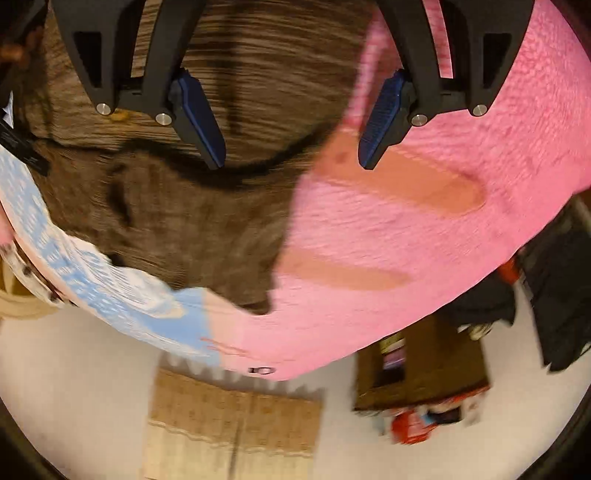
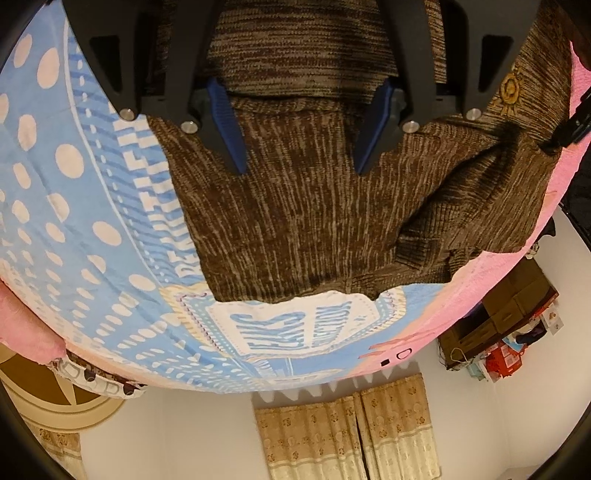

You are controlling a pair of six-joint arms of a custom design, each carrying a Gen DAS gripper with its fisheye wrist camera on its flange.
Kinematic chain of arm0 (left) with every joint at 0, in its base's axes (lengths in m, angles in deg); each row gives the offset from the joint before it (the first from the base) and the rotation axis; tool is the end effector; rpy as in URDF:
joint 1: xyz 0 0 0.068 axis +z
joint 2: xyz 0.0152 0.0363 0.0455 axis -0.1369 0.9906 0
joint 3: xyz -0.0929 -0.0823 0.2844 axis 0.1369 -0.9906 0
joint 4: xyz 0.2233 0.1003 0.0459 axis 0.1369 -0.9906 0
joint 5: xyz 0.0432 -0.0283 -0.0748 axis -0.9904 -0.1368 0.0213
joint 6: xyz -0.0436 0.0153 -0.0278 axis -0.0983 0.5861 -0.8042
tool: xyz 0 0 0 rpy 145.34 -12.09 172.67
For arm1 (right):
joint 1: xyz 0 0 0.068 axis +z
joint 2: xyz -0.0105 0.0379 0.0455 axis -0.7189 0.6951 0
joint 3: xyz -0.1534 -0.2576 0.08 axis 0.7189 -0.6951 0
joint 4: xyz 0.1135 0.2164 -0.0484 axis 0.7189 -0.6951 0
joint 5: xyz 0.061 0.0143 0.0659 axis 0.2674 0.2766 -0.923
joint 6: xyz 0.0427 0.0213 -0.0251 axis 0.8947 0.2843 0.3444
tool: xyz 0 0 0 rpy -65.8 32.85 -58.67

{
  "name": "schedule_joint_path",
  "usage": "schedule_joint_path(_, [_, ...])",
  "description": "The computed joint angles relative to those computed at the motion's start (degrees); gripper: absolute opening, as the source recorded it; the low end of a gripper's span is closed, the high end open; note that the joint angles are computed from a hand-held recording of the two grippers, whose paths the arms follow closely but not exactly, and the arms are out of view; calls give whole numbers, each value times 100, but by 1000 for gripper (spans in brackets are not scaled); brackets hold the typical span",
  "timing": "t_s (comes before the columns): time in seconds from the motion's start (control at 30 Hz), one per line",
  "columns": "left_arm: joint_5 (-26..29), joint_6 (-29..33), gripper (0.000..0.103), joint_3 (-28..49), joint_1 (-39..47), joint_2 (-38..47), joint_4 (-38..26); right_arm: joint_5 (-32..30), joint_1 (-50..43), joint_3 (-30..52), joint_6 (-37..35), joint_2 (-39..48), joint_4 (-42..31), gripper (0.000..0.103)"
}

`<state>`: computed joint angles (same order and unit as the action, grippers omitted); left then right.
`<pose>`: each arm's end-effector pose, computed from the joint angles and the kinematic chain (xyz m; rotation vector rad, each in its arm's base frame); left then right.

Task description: Fold small clothes

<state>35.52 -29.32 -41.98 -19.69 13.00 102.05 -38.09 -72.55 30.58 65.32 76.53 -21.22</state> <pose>0.2295 -0.0476 0.1715 0.0143 2.3480 -0.1757 0.2140 -0.0990 0.1374 0.4401 2.2862 0.0073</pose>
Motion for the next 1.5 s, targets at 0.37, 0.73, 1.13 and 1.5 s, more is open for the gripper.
schedule_joint_path(0.37, [-834, 63, 87, -146, -456, 574, 461, 813, 2614, 654, 1066, -270, -548, 84])
schedule_joint_path(0.73, [-488, 190, 90, -267, -198, 403, 499, 1228, 981, 182, 776, -154, -743, 80])
schedule_joint_path(1.13, [-515, 145, 91, -242, -250, 480, 548, -111, 748, 1194, 998, 211, -880, 79])
schedule_joint_path(1.5, [-364, 200, 92, -273, -141, 464, 593, 1491, 2284, 1002, 273, 419, -364, 12])
